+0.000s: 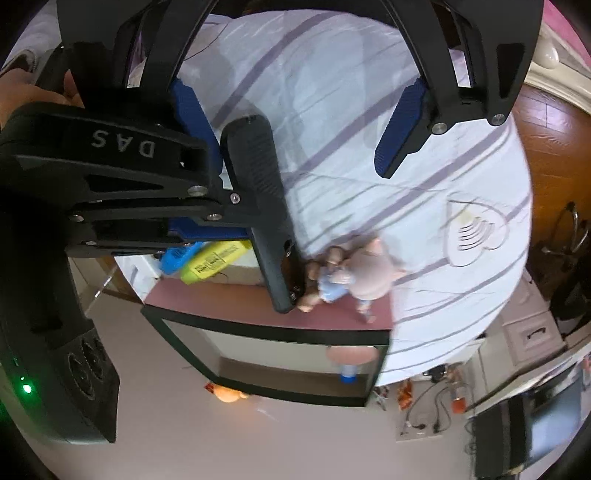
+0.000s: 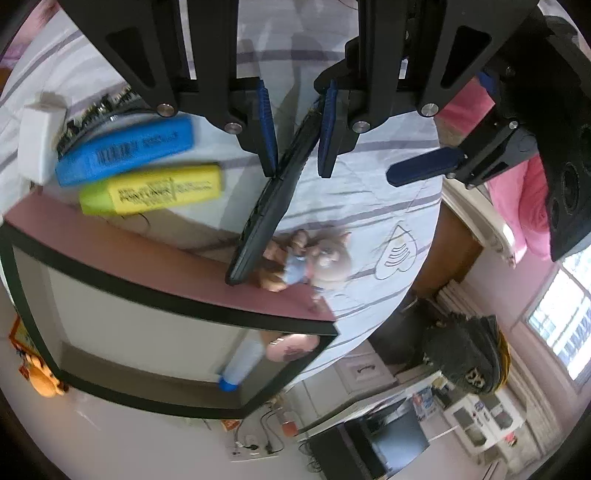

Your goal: Organize rigid objects

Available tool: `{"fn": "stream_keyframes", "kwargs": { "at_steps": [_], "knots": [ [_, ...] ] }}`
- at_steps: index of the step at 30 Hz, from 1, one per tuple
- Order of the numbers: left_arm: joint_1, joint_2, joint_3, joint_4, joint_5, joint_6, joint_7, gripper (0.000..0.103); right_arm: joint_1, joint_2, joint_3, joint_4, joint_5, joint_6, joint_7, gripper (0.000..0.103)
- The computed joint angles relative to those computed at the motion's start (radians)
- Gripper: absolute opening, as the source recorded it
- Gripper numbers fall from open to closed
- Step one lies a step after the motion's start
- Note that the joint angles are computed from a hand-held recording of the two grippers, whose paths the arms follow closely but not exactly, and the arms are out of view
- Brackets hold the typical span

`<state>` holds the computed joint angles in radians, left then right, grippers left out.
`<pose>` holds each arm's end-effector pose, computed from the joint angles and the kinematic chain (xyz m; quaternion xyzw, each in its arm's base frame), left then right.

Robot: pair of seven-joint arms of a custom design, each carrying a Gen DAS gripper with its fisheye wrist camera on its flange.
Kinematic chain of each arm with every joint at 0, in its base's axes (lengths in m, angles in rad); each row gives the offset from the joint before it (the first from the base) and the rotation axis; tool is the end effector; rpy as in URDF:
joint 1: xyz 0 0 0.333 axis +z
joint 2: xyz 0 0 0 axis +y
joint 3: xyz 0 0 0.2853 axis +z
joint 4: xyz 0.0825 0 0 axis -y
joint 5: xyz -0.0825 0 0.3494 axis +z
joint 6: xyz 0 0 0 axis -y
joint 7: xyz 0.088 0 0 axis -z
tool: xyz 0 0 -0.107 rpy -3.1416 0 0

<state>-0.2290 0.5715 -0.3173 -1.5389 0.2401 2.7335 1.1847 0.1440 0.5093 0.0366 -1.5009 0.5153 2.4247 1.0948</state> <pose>0.6140 -0.3317 0.3998 -0.5832 0.7460 -0.3029 0.1082 0.6756 0.1208 0.4061 -0.7776 0.5580 -0.0334 0.2878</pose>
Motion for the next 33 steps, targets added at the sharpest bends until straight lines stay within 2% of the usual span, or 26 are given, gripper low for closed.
{"fn": "stream_keyframes", "kwargs": {
  "at_steps": [3,10,12,13,15,19,23,25,27,30,33],
  "knots": [
    [0.003,-0.024,0.018,-0.032,0.009,0.008,-0.028,0.086,0.028,0.015,-0.013,0.023,-0.045,0.011,0.030,0.028],
    [0.011,-0.038,0.034,-0.057,0.020,0.008,-0.082,0.088,0.013,0.030,0.006,0.061,-0.029,-0.032,0.038,0.033],
    [0.008,-0.036,0.040,-0.054,0.026,0.007,-0.104,0.088,0.009,0.037,0.013,0.071,-0.015,-0.045,0.031,0.044],
    [0.011,-0.035,0.038,-0.053,0.027,0.006,-0.105,0.088,0.014,0.046,0.009,0.083,-0.022,-0.051,0.037,0.045],
    [-0.012,-0.033,0.066,-0.042,0.058,-0.018,-0.145,0.088,0.017,0.060,0.007,0.097,-0.024,-0.053,0.047,0.046],
    [-0.054,-0.010,0.116,0.007,0.124,-0.094,-0.228,0.088,-0.018,0.063,0.030,0.097,0.040,-0.070,0.018,0.046],
    [-0.028,-0.002,0.072,0.010,0.112,-0.054,-0.201,0.088,-0.021,-0.005,0.011,-0.001,0.056,0.009,0.003,0.046],
    [-0.047,0.018,0.075,0.046,0.129,-0.070,-0.189,0.088,-0.029,-0.047,0.002,-0.062,0.066,0.053,-0.010,0.049],
    [-0.063,0.060,0.068,0.112,0.134,-0.106,-0.153,0.088,-0.039,-0.089,-0.010,-0.122,0.076,0.098,-0.018,0.060],
    [-0.090,0.136,0.064,0.231,0.121,-0.176,-0.107,0.088,-0.064,-0.135,-0.019,-0.188,0.104,0.140,-0.035,0.060],
    [-0.135,0.204,0.095,0.344,0.132,-0.252,-0.101,0.088,-0.090,-0.149,-0.022,-0.209,0.138,0.142,-0.053,0.060]
  ]
}}
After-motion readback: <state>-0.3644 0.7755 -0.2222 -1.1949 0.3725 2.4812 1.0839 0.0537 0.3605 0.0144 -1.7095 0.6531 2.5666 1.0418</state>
